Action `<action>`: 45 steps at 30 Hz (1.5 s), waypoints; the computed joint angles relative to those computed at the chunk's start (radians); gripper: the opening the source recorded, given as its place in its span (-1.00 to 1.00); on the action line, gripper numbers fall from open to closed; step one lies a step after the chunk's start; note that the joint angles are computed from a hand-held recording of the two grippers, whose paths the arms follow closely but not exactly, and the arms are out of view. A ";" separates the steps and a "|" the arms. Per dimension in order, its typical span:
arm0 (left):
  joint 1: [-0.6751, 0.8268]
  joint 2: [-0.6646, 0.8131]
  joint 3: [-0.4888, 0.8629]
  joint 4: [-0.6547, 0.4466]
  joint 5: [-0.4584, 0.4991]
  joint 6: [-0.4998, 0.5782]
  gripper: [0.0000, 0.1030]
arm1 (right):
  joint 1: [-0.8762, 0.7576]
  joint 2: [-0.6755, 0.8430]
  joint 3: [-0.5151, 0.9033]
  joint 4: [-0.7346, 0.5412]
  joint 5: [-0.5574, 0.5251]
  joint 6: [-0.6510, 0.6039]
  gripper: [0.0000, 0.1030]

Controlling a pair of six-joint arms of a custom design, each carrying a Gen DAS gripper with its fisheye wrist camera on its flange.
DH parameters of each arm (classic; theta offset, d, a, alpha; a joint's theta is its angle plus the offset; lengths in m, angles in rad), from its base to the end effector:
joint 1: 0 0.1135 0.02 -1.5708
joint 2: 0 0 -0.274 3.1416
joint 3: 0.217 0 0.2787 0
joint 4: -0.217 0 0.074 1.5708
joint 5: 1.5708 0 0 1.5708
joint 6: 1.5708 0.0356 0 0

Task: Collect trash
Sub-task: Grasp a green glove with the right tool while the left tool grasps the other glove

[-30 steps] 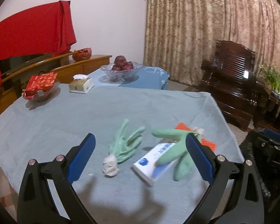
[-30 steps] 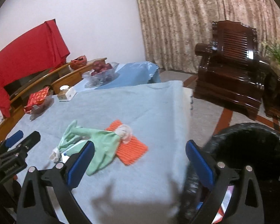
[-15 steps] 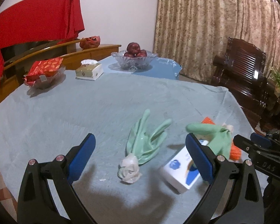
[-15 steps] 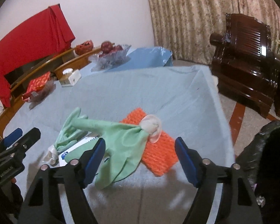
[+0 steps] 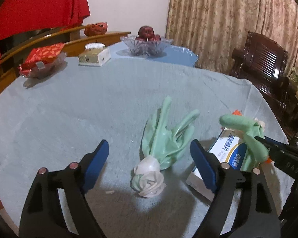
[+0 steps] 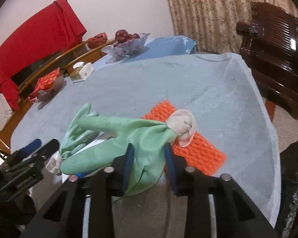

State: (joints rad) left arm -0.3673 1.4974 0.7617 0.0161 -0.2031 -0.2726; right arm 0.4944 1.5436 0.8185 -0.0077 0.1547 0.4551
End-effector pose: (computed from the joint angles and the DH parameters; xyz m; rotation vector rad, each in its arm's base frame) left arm 0.3048 -0.1096 0.1768 0.0027 2.2747 -0.1042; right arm 0.2994 0.1552 0.1788 0.0344 2.3126 0.3112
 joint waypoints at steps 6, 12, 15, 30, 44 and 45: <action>0.013 0.066 0.051 -0.041 0.050 -0.007 0.29 | -0.011 -0.022 -0.020 0.013 -0.019 -0.013 -0.62; 0.008 0.100 0.085 -0.065 0.084 -0.005 -0.26 | -0.015 -0.054 -0.020 -0.012 -0.022 -0.036 -0.72; 0.008 0.078 0.069 -0.055 0.083 -0.015 -0.44 | -0.013 -0.078 -0.025 -0.025 -0.022 -0.044 -0.76; -0.033 -0.071 0.040 -0.093 0.047 -0.029 -1.00 | -0.003 -0.192 -0.046 -0.089 0.000 -0.059 -0.78; -0.025 0.045 0.054 -0.099 0.016 -0.053 0.13 | -0.013 -0.161 -0.058 -0.081 -0.014 -0.059 -0.78; -0.023 0.062 0.063 -0.107 0.017 -0.054 0.13 | -0.014 -0.157 -0.059 -0.079 -0.017 -0.062 -0.79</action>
State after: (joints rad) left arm -0.3906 1.5594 0.8245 -0.0914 -0.1863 -0.3271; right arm 0.4809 1.3863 0.7599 -0.0868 0.1375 0.3927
